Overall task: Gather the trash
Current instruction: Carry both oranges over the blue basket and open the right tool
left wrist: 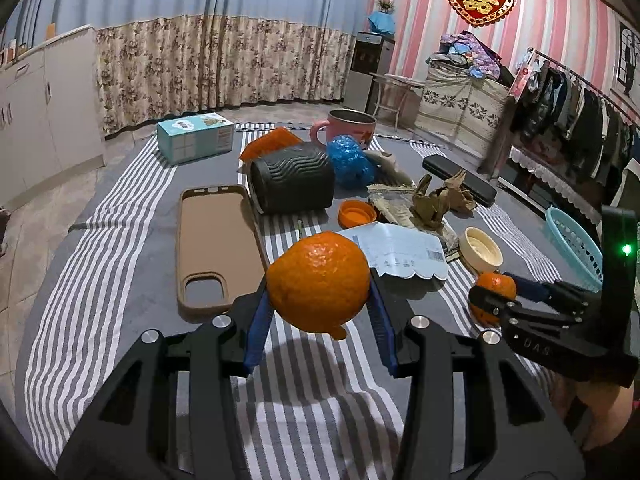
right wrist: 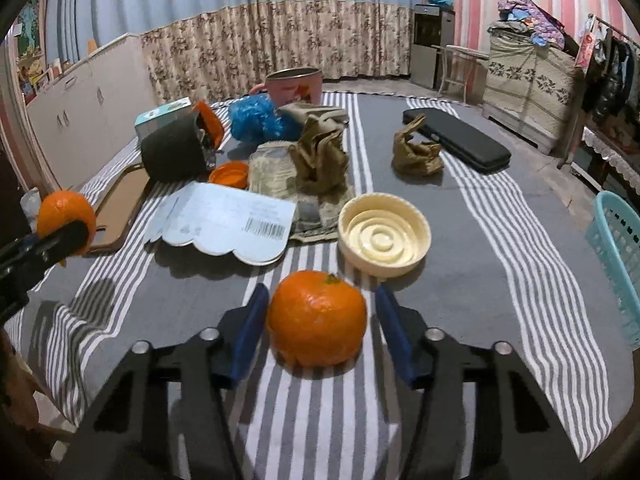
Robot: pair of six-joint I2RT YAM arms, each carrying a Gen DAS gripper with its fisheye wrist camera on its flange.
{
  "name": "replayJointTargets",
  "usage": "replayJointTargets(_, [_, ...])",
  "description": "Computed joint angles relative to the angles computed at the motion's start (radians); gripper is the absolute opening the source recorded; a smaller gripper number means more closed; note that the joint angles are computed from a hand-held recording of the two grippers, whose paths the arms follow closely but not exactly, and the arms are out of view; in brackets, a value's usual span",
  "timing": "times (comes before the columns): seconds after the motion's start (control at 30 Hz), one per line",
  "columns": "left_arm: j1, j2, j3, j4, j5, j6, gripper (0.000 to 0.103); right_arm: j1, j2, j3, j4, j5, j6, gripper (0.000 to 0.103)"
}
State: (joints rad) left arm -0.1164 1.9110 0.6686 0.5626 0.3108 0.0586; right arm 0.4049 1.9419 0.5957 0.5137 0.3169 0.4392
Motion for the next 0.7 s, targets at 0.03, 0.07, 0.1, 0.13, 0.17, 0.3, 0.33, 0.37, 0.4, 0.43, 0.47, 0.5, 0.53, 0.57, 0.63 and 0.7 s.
replayJointTargets(0.03, [-0.002,-0.003,0.0,0.002,-0.003,0.0,0.043,-0.001,-0.003,-0.003,0.002,-0.002,-0.002,0.047])
replayJointTargets(0.07, [-0.005,-0.002,0.005,-0.001,-0.006,-0.002,0.043,0.0,-0.008,-0.011,0.013,-0.003,-0.004,0.046])
replayJointTargets(0.1, [-0.008,-0.002,0.01,-0.008,-0.009,-0.005,0.043,-0.002,-0.015,-0.023,0.026,-0.007,-0.008,0.044])
replayJointTargets(0.13, [-0.014,-0.003,0.017,-0.019,-0.011,-0.01,0.043,-0.003,-0.024,-0.036,0.044,-0.006,-0.012,0.042])
replayJointTargets(0.17, [-0.017,-0.003,0.021,-0.023,-0.012,-0.013,0.043,-0.007,-0.033,-0.048,0.056,-0.004,-0.02,0.041])
replayJointTargets(0.3, [-0.05,-0.011,0.039,-0.044,-0.035,-0.029,0.043,-0.033,-0.103,-0.118,0.111,0.024,-0.06,0.041])
replayJointTargets(0.33, [-0.061,-0.014,0.043,-0.049,-0.039,-0.033,0.043,-0.053,-0.134,-0.148,0.135,0.025,-0.072,0.041])
replayJointTargets(0.37, [-0.079,-0.018,0.049,-0.053,-0.048,-0.038,0.043,-0.072,-0.155,-0.169,0.151,0.021,-0.081,0.041])
replayJointTargets(0.4, [-0.093,-0.021,0.05,-0.054,-0.059,-0.042,0.043,-0.091,-0.18,-0.191,0.166,0.017,-0.091,0.041])
replayJointTargets(0.43, [-0.107,-0.023,0.055,-0.056,-0.068,-0.046,0.043,-0.115,-0.212,-0.216,0.177,0.014,-0.104,0.041])
replayJointTargets(0.47, [-0.128,-0.024,0.063,-0.06,-0.08,-0.051,0.043,-0.14,-0.244,-0.238,0.184,0.011,-0.12,0.041])
replayJointTargets(0.5, [-0.142,-0.024,0.067,-0.061,-0.088,-0.054,0.043,-0.169,-0.283,-0.262,0.189,0.01,-0.141,0.041])
replayJointTargets(0.53, [-0.16,-0.024,0.074,-0.064,-0.101,-0.059,0.043,-0.201,-0.324,-0.285,0.188,0.008,-0.164,0.041])
replayJointTargets(0.57, [-0.183,-0.024,0.085,-0.068,-0.116,-0.067,0.043,-0.229,-0.361,-0.304,0.184,0.001,-0.181,0.041])
replayJointTargets(0.63, [-0.219,-0.023,0.099,-0.069,-0.128,-0.083,0.043,-0.305,-0.442,-0.339,0.172,-0.018,-0.218,0.041])
replayJointTargets(0.7, [-0.263,-0.023,0.119,-0.073,-0.141,-0.101,0.043,-0.412,-0.54,-0.381,0.153,-0.056,-0.256,0.041])
